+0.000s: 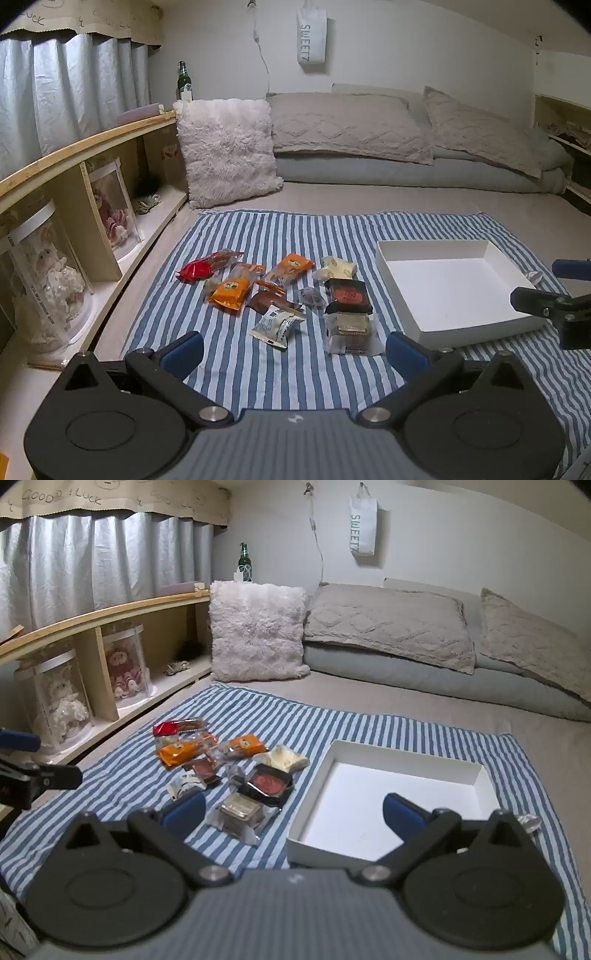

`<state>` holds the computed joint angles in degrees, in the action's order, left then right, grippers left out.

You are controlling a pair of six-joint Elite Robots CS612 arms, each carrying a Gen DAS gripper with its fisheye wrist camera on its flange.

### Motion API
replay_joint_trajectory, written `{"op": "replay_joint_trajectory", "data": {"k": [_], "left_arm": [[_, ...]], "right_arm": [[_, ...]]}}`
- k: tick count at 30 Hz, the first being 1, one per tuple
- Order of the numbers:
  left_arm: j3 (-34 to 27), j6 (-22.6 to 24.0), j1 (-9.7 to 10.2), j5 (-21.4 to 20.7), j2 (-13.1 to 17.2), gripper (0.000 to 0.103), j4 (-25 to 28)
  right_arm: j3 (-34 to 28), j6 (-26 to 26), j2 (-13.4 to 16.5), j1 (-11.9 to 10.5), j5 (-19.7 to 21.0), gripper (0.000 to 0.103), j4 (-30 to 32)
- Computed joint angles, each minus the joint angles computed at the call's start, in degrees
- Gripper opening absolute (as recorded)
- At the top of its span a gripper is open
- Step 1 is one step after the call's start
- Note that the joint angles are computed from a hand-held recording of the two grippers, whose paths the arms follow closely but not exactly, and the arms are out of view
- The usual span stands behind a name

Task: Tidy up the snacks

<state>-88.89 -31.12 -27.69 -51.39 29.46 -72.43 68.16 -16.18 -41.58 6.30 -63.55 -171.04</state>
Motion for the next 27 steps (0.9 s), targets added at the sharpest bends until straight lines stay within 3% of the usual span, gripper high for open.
{"op": "replay_joint_trajectory", "data": {"k": [27], "left_arm": [[0.4, -0.3, -0.17, -0.1, -0.1, 0.103, 0.1]], "right_arm": [[0.0, -1.6, -0.2, 0.1, -0.5, 0.103, 0.7]]}}
